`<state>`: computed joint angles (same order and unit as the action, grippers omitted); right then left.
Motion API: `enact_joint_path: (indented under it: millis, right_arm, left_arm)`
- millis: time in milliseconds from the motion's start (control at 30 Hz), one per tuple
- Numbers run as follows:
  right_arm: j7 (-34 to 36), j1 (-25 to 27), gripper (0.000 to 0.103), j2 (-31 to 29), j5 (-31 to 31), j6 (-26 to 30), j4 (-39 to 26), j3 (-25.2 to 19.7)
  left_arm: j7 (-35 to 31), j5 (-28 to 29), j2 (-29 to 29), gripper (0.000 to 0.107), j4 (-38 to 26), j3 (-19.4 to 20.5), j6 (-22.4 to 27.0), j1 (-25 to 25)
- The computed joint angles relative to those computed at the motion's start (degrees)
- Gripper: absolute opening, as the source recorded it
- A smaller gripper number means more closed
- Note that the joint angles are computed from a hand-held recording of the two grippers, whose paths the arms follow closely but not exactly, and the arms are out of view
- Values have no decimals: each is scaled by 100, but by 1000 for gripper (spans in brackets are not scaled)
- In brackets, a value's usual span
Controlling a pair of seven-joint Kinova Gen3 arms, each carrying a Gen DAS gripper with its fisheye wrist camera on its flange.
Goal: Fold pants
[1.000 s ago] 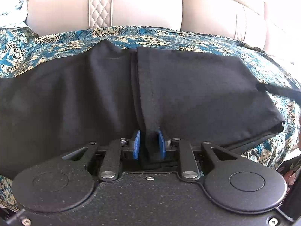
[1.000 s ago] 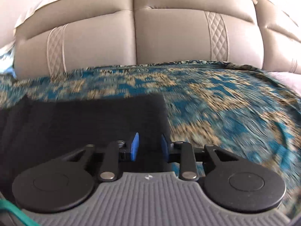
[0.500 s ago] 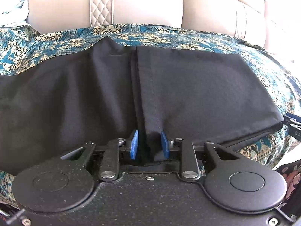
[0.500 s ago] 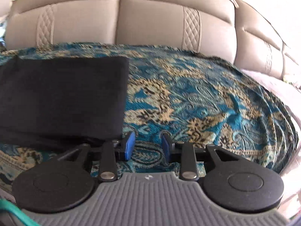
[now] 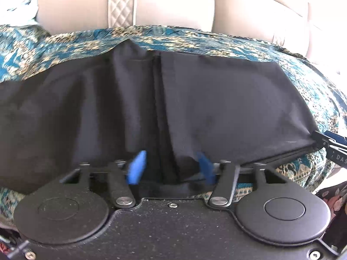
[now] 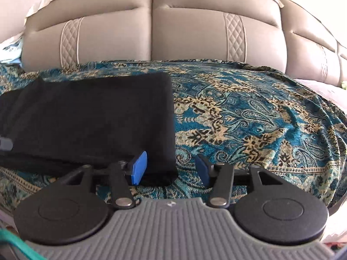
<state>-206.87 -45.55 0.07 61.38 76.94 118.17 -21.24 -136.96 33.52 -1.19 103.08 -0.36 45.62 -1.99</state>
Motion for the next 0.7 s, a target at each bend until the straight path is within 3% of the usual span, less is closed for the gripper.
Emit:
enact_joint_path:
  millis: [167, 233, 400, 467, 533, 600, 700]
  right_arm:
    - [-359, -144, 81, 84, 509, 261, -73, -96]
    - [-345, -167, 89, 177, 858, 52, -129, -48]
    - [-204, -168, 97, 722, 1709, -690, -540, 218]
    - [-96, -214, 100, 1018, 1967, -938, -823, 352]
    - [82, -301, 103, 1313, 2172, -1049, -1119, 498]
    - [342, -373, 103, 1570, 2239, -1136, -1421, 658]
    - [695, -400, 103, 1841, 2099, -1376, -1805, 893]
  left_arm:
    - [-72, 477, 25, 69, -122, -348, 465, -412]
    - [-175, 722, 3, 74, -111, -477, 515, -624]
    - [-360, 864, -190, 86, 93, -681, -96, -905]
    - [-362, 824, -222, 87, 154, -586, -388, -1149]
    - [-642, 1140, -200, 88, 285, -730, -641, -1243]
    - [-1024, 1532, -86, 92, 267, -1086, -582, -1185]
    - [-925, 1617, 179, 94, 57, -1037, -397, -1567]
